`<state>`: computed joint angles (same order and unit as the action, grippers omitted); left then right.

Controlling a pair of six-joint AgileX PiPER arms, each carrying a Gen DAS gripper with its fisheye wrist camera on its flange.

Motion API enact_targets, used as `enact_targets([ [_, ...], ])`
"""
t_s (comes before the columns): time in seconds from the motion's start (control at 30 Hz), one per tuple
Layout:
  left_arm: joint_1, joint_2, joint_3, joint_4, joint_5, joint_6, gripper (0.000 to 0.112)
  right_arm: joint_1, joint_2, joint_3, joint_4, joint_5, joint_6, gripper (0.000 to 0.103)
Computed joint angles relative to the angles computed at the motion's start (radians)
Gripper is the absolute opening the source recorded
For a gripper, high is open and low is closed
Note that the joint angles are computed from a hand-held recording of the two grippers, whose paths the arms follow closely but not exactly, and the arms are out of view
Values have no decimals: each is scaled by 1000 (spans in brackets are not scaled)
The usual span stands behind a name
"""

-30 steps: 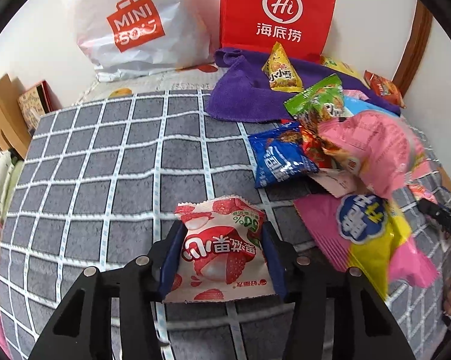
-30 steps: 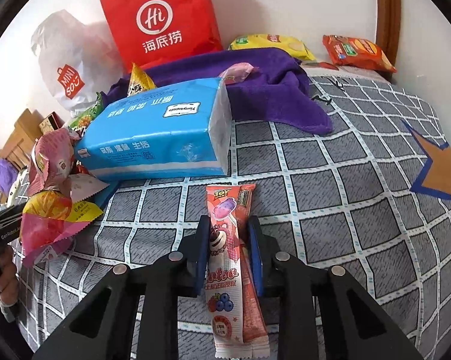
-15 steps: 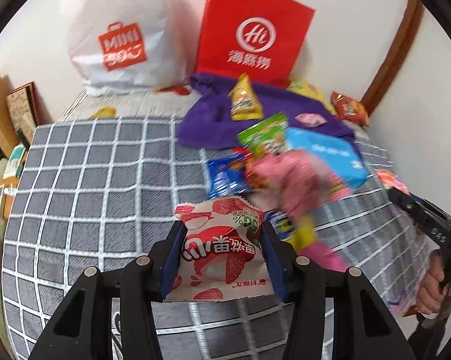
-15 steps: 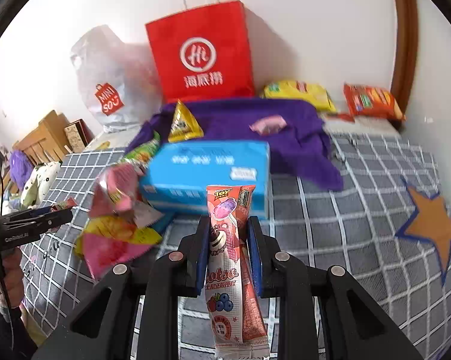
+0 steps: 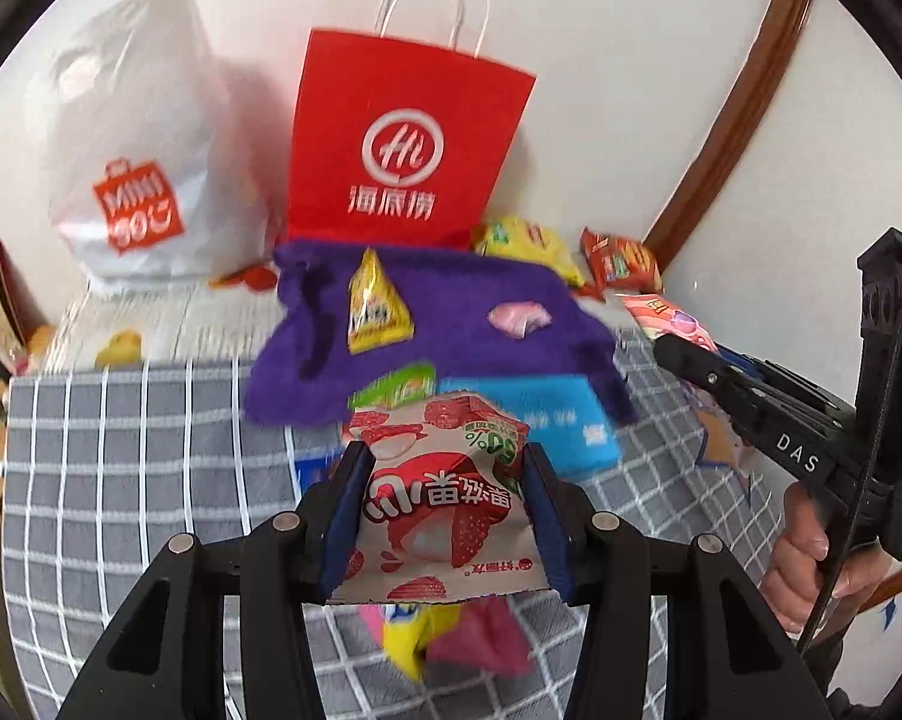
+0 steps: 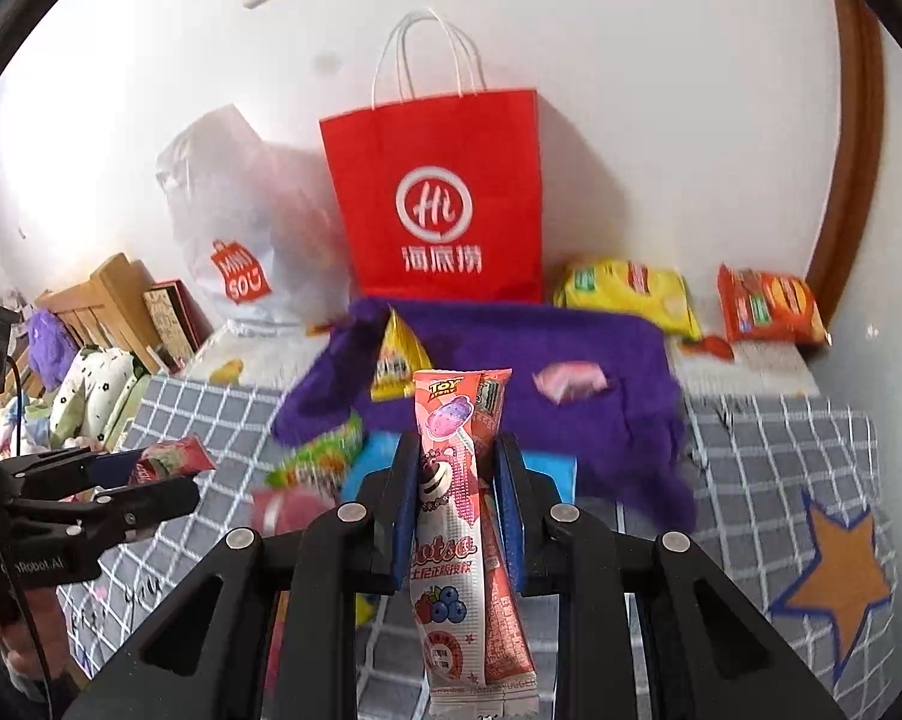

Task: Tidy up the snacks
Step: 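Carry the strawberry bag and pink stick snack with both tools over the purple towel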

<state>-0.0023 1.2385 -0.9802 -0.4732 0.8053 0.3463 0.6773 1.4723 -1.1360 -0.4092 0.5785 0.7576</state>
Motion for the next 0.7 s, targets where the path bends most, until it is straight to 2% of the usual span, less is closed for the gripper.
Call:
enact_targets([
  [0.43, 10, 281, -384, 33, 42, -101, 48, -165, 211, -308, 213, 16, -261, 25],
  [0.6, -3, 403, -516, 48, 51, -133, 48, -238, 323, -464, 357, 50, -397, 25],
  [0.7, 1, 463, -569, 25, 52, -114, 48, -255, 380, -533, 379, 69, -429, 25],
])
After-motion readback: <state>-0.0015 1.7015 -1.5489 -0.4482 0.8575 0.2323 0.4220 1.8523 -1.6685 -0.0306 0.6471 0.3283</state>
